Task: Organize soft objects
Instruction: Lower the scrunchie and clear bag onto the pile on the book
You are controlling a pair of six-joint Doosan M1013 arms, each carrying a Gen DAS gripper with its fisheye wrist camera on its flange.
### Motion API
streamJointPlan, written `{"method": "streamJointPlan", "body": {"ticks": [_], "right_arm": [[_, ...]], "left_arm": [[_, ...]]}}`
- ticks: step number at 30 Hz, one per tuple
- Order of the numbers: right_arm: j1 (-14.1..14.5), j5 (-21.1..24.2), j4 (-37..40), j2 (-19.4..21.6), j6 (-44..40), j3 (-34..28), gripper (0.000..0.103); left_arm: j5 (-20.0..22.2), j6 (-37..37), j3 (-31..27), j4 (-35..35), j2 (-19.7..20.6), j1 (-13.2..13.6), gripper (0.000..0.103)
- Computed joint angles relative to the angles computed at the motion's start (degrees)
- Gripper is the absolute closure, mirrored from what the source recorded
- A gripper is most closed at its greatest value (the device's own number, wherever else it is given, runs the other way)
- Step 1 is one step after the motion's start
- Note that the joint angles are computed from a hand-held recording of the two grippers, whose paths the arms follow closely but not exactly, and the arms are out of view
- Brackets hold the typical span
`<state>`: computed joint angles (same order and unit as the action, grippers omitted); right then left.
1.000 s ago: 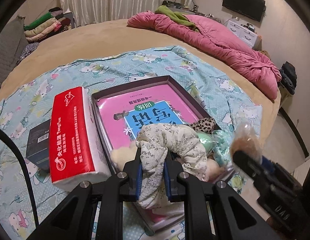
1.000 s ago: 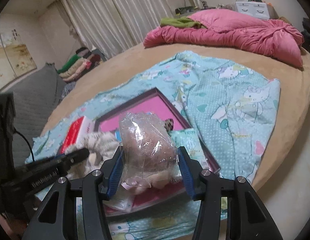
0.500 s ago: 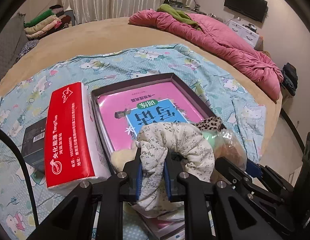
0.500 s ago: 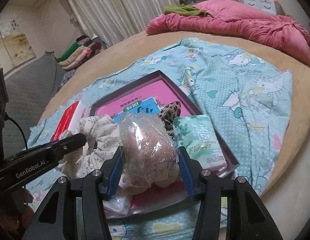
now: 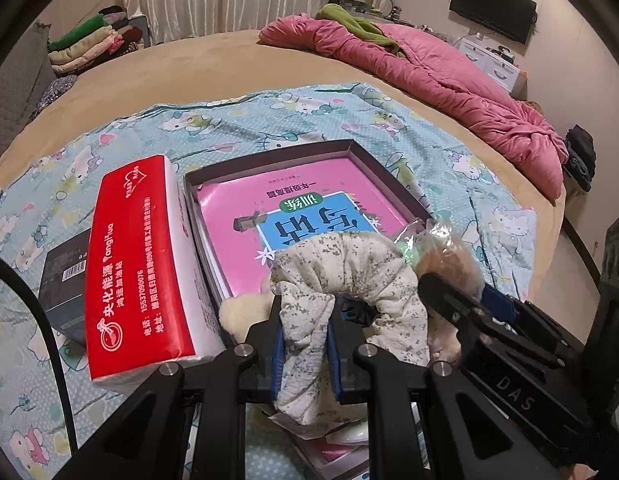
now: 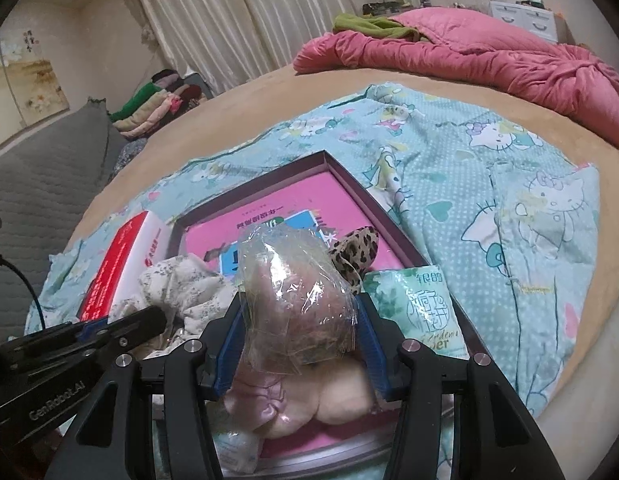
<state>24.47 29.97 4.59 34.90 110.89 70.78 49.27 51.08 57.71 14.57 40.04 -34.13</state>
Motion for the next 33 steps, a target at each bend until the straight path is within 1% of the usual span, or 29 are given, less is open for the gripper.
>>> {"method": "streamJointPlan", "body": {"ticks": [5,12,23,26,29,33], "right_arm": [[-0.3,0.1,1.3,-0.1,-0.7,0.8,0.049],[-0.1,-1.3,0.3,0.0,-0.6,1.4,0.049],[-0.2,-3.1,1.6,-0.7,-1.0,2.6,0.046],[-0.2,-4.2,1.9,-1.1,-1.0,3.3,0.046],[-0.3,-4.6,2.5,-1.4,-1.3,3.6,0.045],[-0.3,-5.8,1.6,-2.0,0.4,4.4,0.040]], "left_arm": [[0.2,0.2,-0.5,0.1,0.3,-0.1,0.085],[0.5,0.2,-0.8,0.3,0.5,-0.1,0.085],[1.6,0.4,-1.4,0.8,0.8,-0.2,0.085],[1.8,0.6,-1.5,0.9,0.8,-0.3,0.085],[1.8,0.6,-1.5,1.0,0.8,-0.3,0.085],[2.4,0.3,-1.9,1.9,1.0,-0.4,0.085]]}}
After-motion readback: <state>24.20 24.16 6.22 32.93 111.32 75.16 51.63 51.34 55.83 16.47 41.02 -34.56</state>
